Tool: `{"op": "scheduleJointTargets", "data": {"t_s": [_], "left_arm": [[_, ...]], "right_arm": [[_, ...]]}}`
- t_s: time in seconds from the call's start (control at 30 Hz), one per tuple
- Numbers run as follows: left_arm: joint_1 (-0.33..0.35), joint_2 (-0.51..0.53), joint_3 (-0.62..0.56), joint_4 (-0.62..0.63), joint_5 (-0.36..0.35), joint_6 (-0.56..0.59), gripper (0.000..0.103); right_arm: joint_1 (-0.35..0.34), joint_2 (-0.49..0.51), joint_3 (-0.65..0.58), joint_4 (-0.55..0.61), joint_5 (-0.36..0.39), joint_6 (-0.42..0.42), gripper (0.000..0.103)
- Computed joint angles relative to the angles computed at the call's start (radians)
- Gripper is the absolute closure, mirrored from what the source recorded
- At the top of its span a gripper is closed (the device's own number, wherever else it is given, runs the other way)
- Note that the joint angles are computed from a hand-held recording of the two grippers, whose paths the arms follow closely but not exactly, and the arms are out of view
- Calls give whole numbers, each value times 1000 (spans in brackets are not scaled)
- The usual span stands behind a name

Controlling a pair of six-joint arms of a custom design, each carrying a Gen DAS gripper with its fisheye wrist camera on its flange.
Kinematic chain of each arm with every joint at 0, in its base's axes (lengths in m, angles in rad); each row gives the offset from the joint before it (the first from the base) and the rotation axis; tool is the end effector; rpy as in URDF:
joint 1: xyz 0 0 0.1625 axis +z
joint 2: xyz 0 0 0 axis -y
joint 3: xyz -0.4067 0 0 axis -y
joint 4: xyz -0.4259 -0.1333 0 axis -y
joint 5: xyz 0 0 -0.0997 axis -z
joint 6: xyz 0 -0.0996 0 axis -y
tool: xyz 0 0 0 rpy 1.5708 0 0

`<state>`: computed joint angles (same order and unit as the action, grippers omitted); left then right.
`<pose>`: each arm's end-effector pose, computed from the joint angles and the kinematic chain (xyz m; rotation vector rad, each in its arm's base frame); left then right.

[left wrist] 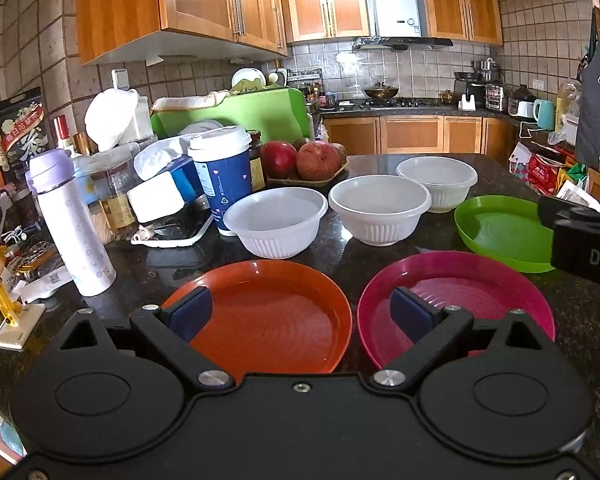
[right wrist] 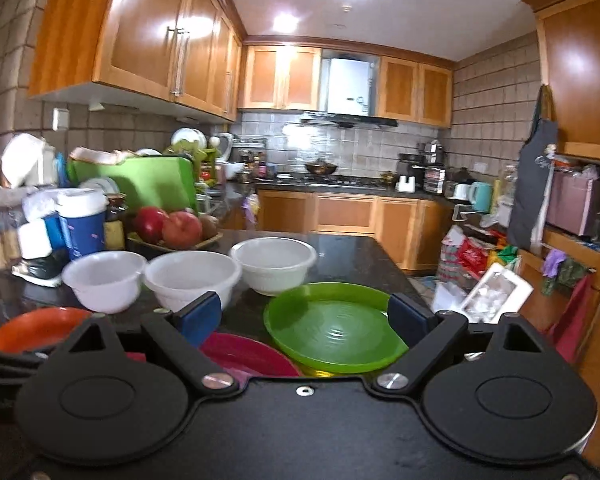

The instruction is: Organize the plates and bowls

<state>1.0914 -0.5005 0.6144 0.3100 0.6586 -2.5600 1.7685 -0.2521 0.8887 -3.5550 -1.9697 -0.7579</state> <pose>-0.1783 -0.8028 0.1933 0.4450 1.9566 -1.1859 0.2593 -0.8128 0.0877 0.6379 -1.9392 1.4338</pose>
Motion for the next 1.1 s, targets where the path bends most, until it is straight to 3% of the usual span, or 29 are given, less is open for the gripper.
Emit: {"op": "scheduleJointTargets", "data": {"t_s": [0.13, 0.23, 0.57, 0.9, 1.1], "left_arm": [[9, -1, -15, 50, 28, -27, 8], [11, -34, 42, -13, 20, 15, 8], [43, -81, 68, -14, 17, 29, 10], [94, -28, -104, 183, 60, -68, 21], [122, 60, -305, 372, 104, -145, 30]], "right_arm": [[1, -2, 21, -12, 47, -35, 9], [4, -20, 55, 17, 80, -51, 19], [22, -13, 47, 206, 118, 17, 34], [45, 92, -111, 339, 84, 38, 36], [53, 148, -214, 446, 49, 79, 52]]}}
